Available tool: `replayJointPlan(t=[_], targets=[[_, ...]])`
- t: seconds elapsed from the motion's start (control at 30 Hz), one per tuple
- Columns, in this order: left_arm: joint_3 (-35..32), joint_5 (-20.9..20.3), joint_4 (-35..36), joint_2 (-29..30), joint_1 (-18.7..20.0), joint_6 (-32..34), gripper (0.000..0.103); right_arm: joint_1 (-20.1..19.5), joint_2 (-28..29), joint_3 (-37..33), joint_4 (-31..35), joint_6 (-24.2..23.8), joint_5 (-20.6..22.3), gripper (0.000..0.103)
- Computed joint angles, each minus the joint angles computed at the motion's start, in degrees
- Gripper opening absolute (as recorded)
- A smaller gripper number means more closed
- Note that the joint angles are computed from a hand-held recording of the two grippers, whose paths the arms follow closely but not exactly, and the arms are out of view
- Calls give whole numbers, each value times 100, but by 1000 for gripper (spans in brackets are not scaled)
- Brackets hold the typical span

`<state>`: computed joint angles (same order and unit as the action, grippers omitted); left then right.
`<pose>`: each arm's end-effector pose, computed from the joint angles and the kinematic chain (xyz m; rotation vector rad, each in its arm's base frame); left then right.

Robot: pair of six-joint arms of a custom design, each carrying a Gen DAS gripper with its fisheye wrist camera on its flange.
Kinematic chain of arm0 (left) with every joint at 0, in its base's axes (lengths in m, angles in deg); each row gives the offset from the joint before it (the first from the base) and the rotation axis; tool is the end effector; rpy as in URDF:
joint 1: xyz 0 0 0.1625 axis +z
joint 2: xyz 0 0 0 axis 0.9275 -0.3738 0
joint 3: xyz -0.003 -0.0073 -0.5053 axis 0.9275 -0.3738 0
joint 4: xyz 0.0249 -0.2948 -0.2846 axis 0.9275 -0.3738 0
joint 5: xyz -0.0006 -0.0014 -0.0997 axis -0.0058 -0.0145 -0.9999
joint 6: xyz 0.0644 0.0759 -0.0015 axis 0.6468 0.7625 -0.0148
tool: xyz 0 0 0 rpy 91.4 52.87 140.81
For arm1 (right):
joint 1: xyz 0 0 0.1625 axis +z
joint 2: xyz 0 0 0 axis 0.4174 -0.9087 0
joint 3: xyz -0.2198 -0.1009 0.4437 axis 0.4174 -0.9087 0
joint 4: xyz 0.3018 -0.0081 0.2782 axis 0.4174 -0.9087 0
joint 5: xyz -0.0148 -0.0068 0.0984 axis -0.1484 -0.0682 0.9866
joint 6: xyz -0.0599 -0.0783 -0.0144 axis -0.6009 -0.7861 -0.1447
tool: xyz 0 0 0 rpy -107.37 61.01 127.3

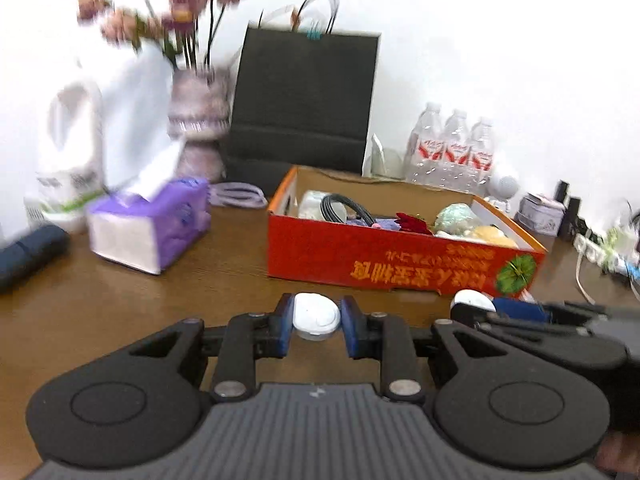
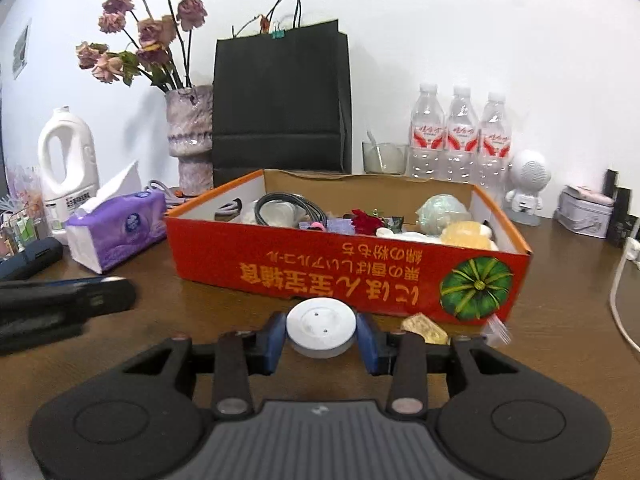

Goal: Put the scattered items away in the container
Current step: 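Carry both white caps over the box and open both tools inside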

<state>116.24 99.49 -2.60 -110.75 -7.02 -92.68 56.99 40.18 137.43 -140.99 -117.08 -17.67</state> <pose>-0.1689 -0.7619 -0.0610 0.0517 1.8019 -1.4556 0.0193 -0.9056 0.0774 1.2329 -2.3672 1.0240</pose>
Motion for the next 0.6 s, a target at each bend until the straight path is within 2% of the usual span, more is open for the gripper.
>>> replayJointPlan(t=[0.13, 0.27, 0.47, 0.6], targets=[[957, -178, -1563, -76, -368, 715, 26, -193, -651, 1434, -777, -43, 534, 38], [1571, -42, -2839, 38, -656, 1132, 26, -420, -1193, 2528, -1584, -359, 995, 38], [2022, 110, -3764, 190, -950, 1601, 26, -711, -1658, 3420, -2106, -523, 1348, 38], [2300, 208, -4314, 211, -1040, 1786, 26, -852, -1835, 3763, -2192, -718, 1341, 38]])
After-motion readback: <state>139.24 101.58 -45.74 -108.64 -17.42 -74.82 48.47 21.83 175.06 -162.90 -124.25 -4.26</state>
